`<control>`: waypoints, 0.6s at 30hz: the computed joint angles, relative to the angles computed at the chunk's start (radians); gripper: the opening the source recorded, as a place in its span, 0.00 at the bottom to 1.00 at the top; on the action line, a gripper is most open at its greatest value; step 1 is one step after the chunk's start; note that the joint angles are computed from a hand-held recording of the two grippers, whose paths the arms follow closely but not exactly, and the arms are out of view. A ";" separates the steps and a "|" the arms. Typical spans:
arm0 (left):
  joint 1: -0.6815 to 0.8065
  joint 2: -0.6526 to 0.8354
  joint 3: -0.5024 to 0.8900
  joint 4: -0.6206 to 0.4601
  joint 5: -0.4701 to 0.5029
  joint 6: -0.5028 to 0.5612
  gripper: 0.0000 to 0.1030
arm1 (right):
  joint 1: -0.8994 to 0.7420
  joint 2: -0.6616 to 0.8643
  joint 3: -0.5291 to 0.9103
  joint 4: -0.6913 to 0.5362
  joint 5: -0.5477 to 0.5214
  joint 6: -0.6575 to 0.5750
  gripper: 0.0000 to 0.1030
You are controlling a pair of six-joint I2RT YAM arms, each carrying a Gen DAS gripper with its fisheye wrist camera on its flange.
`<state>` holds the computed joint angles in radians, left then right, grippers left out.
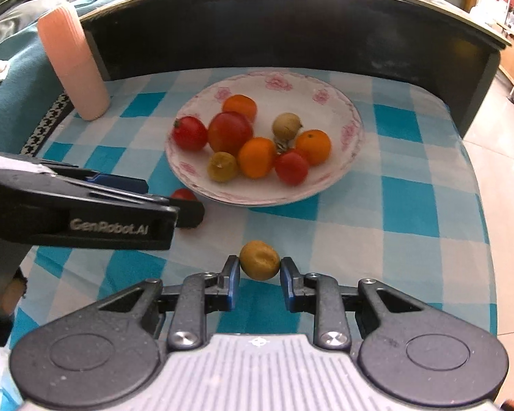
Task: Organize fruits
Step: 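Grasp the small brown fruit with the right tool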
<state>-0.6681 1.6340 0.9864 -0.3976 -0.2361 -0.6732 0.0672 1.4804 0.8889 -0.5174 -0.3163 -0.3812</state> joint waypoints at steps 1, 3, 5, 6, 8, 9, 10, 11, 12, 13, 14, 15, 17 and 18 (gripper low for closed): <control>-0.002 0.011 0.004 0.001 -0.004 0.000 0.56 | -0.005 0.004 0.003 -0.003 -0.001 -0.003 0.39; -0.007 0.036 0.016 -0.001 -0.011 0.003 0.52 | -0.012 0.011 0.009 -0.006 -0.001 -0.006 0.39; -0.019 0.041 0.024 -0.008 -0.029 0.013 0.48 | -0.018 0.014 0.012 -0.010 -0.004 -0.012 0.38; -0.018 0.043 0.024 -0.008 -0.026 0.012 0.39 | -0.020 0.014 0.011 -0.010 -0.004 -0.016 0.39; -0.021 0.041 0.021 -0.008 -0.031 0.011 0.39 | -0.022 0.015 0.011 -0.010 -0.003 -0.020 0.38; -0.024 0.039 0.020 -0.012 -0.034 0.017 0.39 | -0.023 0.015 0.012 -0.011 -0.004 -0.021 0.38; -0.026 0.036 0.021 -0.018 -0.036 0.021 0.38 | -0.025 0.014 0.012 -0.011 -0.005 -0.023 0.38; -0.027 0.027 0.015 -0.022 -0.033 0.022 0.38 | -0.026 0.010 0.010 -0.012 -0.007 -0.026 0.39; -0.030 0.025 0.015 -0.027 -0.031 0.021 0.38 | -0.027 0.008 0.008 -0.012 -0.007 -0.029 0.39; -0.034 0.019 0.012 -0.033 -0.031 0.022 0.38 | -0.028 0.006 0.007 -0.014 -0.007 -0.033 0.39; -0.040 0.012 0.008 -0.043 -0.034 0.023 0.38 | -0.028 0.005 0.006 -0.015 -0.006 -0.035 0.38; -0.047 -0.001 0.001 -0.055 -0.035 0.025 0.38 | -0.027 0.004 0.005 -0.017 -0.007 -0.038 0.38; -0.064 -0.034 -0.016 -0.086 -0.034 0.028 0.38 | -0.027 0.000 0.001 -0.021 -0.006 -0.049 0.39; -0.075 -0.046 -0.020 -0.101 -0.037 0.028 0.38 | -0.029 -0.004 -0.001 -0.026 -0.009 -0.059 0.39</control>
